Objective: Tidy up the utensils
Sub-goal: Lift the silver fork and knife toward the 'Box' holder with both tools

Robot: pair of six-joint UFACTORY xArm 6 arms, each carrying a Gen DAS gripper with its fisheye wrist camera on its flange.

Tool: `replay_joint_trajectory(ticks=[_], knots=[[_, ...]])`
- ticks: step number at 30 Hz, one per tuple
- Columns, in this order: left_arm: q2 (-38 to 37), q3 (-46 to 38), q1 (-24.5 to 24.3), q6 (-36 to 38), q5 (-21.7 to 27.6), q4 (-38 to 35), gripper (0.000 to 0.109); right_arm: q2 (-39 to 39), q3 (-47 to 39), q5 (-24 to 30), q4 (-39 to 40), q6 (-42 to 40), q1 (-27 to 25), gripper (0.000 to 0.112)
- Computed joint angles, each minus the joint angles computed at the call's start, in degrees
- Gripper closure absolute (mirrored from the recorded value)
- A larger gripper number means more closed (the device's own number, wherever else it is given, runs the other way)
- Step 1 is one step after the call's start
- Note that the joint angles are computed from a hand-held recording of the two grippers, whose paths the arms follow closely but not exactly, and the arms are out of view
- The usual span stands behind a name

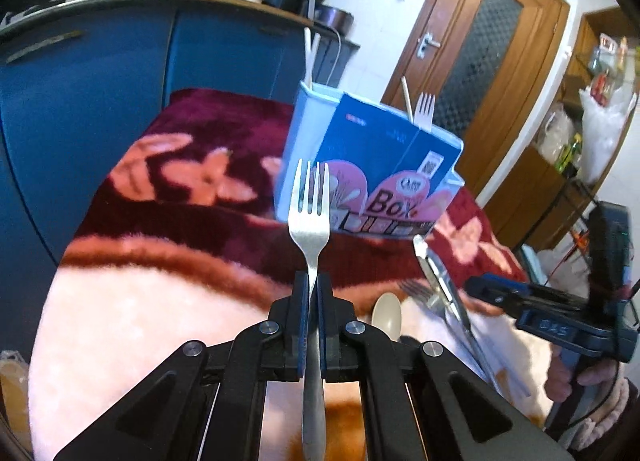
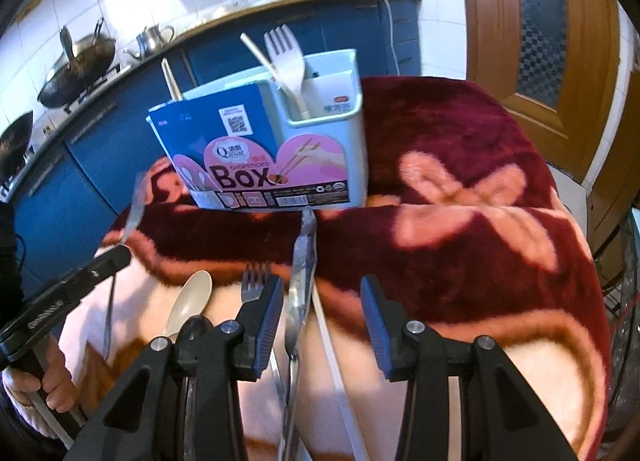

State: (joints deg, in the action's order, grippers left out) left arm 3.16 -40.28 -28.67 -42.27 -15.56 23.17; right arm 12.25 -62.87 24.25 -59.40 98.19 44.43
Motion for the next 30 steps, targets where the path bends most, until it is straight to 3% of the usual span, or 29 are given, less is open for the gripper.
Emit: replay_joint_trajectory(ticks=[8, 16, 23, 30], knots=[[0.0, 0.7, 2.4, -4.4, -4.2, 5.1, 0.105, 6.7, -6.8, -1.4, 19.3, -19.8, -1.5, 0.086], [-0.8, 2.3, 2.1, -0.7, -7.5, 1.2, 0.105, 8.9, -9.2, -0.5, 23.7, -23.5, -1.7, 0.103], [-2.3, 4.0, 0.6, 3.7, -9.4, -4.4, 0.105, 6.0, -6.4, -2.5, 15.2, -14.3, -1.8, 0.109], [-3.2, 4.7, -1.6, 8.5, -10.7, -11.7, 0.105, 0.0, -1.6, -4.2, -6.4, 8.4, -1.5, 0.109]])
